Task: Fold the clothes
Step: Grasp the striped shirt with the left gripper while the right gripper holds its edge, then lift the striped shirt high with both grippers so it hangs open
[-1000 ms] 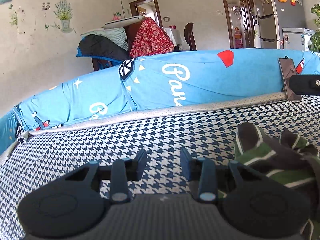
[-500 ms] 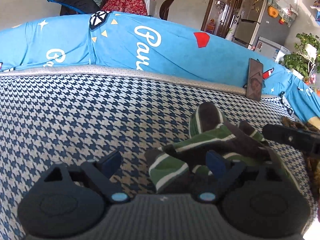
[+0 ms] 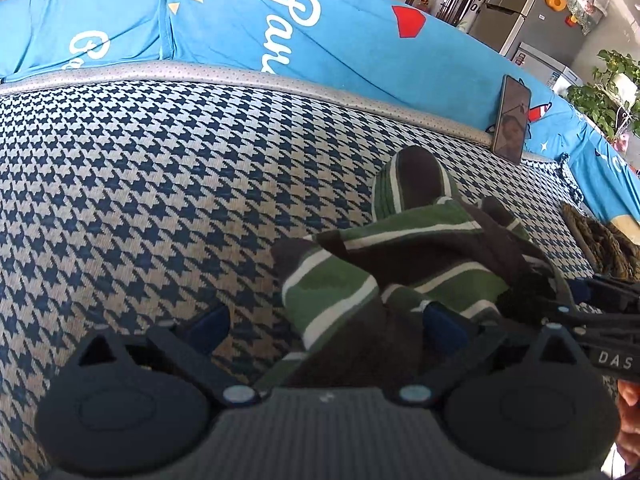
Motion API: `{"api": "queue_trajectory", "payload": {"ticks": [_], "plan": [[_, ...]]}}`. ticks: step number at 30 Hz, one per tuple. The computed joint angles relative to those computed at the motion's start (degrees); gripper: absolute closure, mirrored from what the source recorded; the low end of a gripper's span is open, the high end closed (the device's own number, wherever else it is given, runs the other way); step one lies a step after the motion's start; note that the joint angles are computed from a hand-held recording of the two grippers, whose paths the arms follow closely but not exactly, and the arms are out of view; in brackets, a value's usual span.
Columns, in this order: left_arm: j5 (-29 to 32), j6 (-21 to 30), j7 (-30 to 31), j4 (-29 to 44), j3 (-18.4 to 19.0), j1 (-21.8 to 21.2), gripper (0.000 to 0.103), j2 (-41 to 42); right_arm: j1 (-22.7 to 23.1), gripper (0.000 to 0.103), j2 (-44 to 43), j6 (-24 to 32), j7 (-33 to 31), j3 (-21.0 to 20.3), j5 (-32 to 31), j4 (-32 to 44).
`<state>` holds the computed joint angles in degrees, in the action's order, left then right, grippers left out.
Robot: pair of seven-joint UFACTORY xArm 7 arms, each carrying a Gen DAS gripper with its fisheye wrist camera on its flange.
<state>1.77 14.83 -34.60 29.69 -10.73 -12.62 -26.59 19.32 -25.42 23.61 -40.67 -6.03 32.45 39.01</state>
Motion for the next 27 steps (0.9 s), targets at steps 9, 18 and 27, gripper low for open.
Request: {"api": "queue_trajectory", "payload": {"ticks": [9,18,27], "plan": [[2.1,-2.0,1.3,0.4,-2.4,0.5,0.056,1.1,-0.6,0.092,-0.4,-5.5,3.5,1.4,-3.3,-1.4],[21.9,0.8,-12.8,1.2,-18.2,16.5,0.085,-4.3,7.3,0.092,-1.7,-19.2,4.1,-3.2,-1.8,-3.8],[37.6,2.2,-24.9,3.1,-29.1,29.5,0.085,-11.6,22.5,0.092,0.3,-31.0,7.3,-13.5,-3.4,-1.9]]}}
